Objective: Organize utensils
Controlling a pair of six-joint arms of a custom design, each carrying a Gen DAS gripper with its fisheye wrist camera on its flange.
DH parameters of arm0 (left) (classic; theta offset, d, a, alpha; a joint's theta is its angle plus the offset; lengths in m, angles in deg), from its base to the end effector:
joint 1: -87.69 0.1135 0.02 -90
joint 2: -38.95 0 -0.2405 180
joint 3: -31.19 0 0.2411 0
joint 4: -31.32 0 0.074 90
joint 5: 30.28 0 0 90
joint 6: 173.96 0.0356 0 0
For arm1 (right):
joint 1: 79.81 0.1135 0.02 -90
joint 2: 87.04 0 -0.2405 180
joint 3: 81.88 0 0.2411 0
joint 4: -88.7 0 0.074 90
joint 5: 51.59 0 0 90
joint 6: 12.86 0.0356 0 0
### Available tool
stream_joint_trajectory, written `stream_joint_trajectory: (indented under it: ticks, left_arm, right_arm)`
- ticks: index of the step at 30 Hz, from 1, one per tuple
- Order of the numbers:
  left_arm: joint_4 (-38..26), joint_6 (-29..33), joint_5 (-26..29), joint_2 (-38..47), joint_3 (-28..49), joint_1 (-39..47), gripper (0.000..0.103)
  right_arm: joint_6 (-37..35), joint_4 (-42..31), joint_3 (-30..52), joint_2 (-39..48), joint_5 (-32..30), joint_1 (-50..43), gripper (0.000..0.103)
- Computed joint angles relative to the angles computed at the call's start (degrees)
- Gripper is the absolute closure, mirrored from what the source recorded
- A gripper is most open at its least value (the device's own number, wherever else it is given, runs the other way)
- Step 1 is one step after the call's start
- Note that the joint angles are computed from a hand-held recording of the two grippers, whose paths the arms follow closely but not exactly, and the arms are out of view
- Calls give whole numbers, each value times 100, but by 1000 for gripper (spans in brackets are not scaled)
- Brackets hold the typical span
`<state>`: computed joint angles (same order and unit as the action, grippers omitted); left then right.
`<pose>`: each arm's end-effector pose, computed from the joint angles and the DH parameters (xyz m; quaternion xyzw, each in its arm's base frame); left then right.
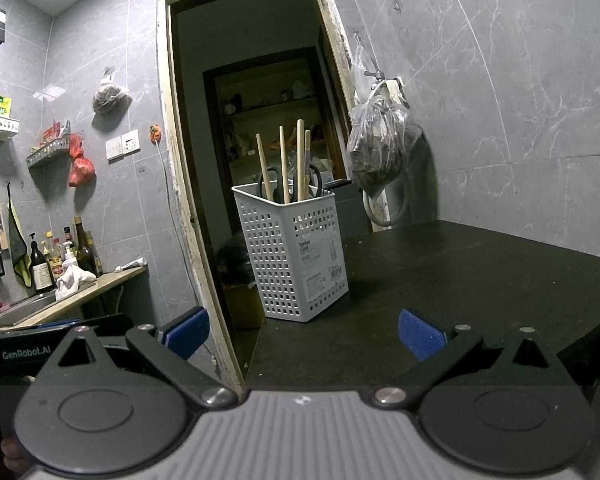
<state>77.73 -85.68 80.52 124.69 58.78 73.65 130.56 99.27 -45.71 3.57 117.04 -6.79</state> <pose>0.2243 -0.0691 0.1267 0.1951 0.7463 -0.2238 0.5957 0.0980 0.2013 0.1017 0.1234 0.7437 0.0079 0.6570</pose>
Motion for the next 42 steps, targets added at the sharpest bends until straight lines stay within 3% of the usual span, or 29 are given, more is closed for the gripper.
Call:
stream_joint_trajectory:
  ticks: [42]
  left_arm:
    - [-120, 55, -124, 106, 100, -96, 1]
  right_arm:
    - [135, -42, 4, 88, -15, -9, 0]
